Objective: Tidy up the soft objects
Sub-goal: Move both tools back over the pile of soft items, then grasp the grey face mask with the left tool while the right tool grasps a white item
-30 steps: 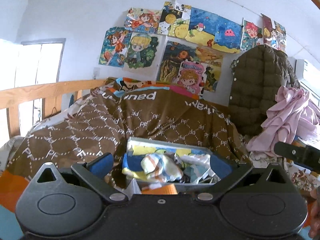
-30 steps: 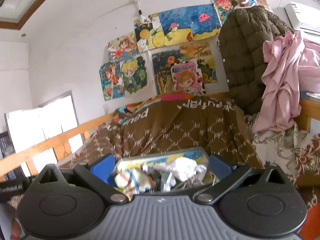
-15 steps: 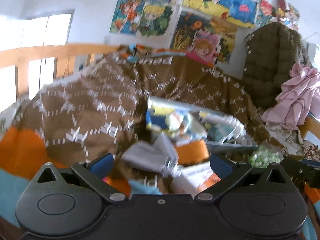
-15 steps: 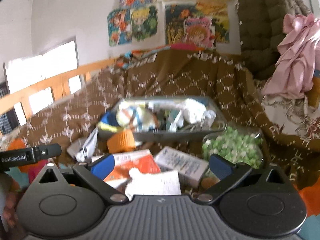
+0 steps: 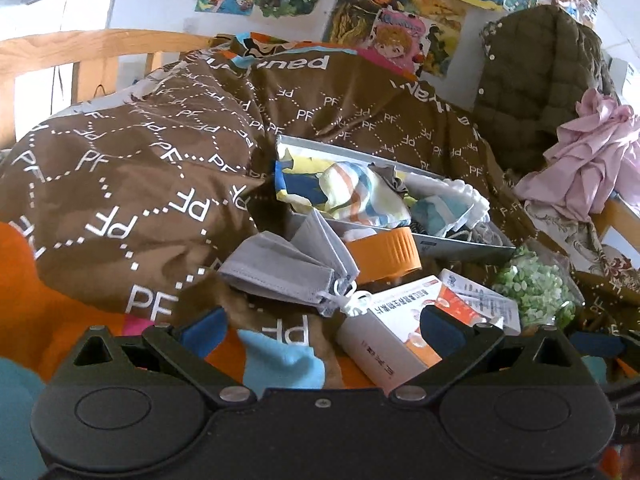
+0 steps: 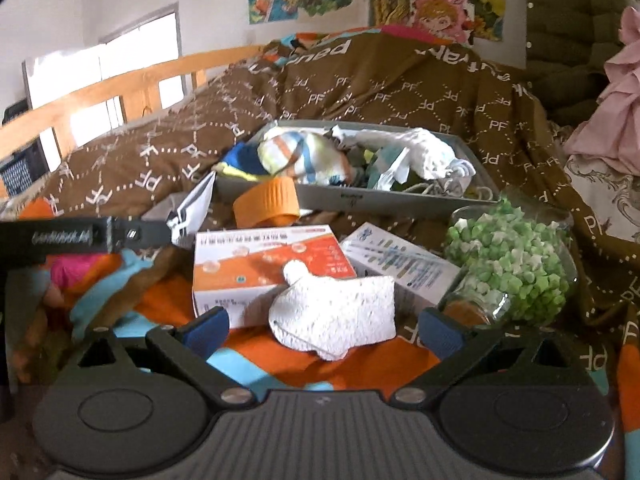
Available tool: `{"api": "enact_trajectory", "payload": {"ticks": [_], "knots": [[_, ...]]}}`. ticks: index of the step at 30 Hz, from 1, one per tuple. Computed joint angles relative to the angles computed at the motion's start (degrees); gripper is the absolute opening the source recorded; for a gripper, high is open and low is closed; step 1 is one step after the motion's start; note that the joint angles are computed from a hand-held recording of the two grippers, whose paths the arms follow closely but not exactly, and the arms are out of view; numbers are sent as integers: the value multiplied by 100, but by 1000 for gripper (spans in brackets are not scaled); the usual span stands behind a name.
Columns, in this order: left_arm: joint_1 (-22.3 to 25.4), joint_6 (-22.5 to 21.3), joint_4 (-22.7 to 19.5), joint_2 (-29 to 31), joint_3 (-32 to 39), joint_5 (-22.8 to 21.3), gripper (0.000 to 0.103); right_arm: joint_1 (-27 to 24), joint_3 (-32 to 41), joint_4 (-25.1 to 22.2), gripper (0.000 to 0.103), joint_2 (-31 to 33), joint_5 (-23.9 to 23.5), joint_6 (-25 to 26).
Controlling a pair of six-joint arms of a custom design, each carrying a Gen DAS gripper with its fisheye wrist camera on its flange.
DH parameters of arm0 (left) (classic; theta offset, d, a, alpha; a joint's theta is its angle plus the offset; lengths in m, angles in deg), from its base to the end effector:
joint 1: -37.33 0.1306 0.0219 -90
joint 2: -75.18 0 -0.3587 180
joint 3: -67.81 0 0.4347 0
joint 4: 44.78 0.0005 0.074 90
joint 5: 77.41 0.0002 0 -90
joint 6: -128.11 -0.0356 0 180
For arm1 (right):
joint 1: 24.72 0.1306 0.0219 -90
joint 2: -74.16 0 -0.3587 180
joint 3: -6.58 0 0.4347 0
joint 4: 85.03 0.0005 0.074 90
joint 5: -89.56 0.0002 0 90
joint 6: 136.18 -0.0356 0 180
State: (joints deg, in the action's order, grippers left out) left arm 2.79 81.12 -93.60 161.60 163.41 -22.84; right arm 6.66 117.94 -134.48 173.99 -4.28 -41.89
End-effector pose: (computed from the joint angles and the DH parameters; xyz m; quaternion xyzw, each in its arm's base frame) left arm 0.4297 -0.2713 0.4921 -0.1928 0.8501 -0.0391 0.4884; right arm 0.5073 0.3116 0.5035 -0.2890 0.8503 0.1320 0.4195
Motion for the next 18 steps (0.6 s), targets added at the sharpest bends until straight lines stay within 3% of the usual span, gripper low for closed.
{"api": "enact_trajectory", "payload": {"ticks": [4,8,18], "knots": [[134,-124,101,125,64,167,102,72,29,-55,103,77,235,183],[259,28,246,170,62,503,102,89,153,-196,102,230,232,182],[623,1067,465,289,126,1267,100,25,370,-346,102,535,-35,-157]]}}
